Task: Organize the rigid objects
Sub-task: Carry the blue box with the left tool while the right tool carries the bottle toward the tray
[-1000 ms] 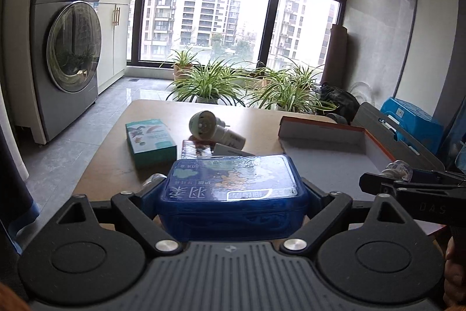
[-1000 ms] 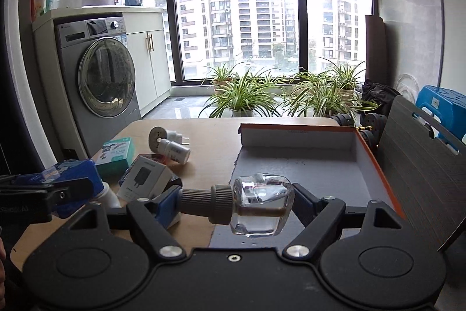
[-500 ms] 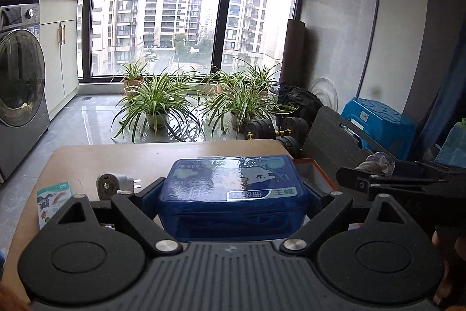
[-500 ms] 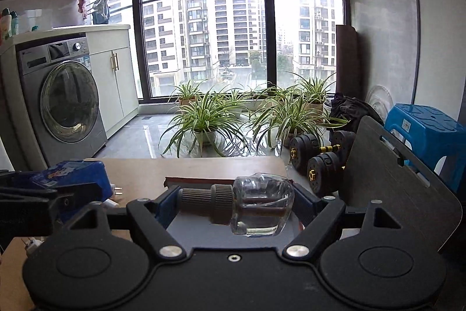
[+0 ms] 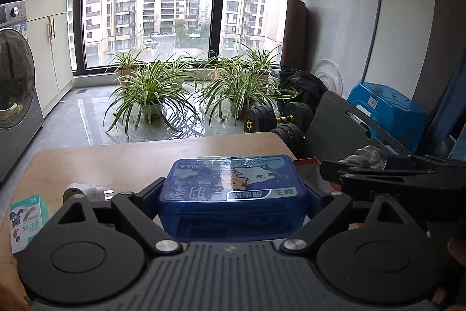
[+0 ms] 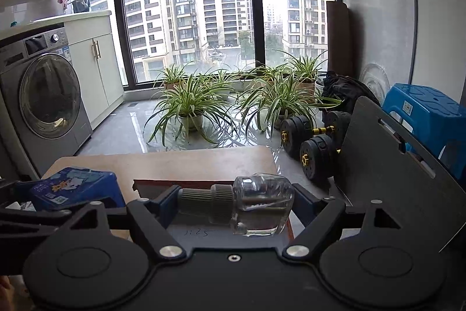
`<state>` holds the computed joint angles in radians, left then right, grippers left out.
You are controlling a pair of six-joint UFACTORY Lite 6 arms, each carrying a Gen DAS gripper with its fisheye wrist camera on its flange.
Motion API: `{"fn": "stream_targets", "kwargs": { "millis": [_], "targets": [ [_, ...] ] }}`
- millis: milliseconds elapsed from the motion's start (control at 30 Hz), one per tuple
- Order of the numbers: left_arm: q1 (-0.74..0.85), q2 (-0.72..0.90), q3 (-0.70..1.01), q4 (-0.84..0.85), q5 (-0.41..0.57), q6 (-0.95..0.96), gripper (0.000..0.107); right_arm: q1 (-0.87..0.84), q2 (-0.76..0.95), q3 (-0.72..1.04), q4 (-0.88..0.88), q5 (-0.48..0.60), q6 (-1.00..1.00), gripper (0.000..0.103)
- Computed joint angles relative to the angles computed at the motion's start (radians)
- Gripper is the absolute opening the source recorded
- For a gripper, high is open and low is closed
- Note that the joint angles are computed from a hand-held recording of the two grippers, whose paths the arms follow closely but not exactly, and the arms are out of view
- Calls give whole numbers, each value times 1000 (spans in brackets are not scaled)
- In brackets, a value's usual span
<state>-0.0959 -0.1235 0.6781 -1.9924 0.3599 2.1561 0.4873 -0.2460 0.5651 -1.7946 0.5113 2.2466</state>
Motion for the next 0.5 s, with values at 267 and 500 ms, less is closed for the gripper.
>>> {"fn": "stream_targets", "kwargs": {
  "millis": [267, 500],
  "targets": [
    [-35, 77, 75, -17, -70, 0, 94, -78, 61, 43, -68, -64, 51, 95],
    [-62, 67, 55, -191, -107, 153, 94, -98, 72, 61, -82, -92, 65, 95]
  ]
}}
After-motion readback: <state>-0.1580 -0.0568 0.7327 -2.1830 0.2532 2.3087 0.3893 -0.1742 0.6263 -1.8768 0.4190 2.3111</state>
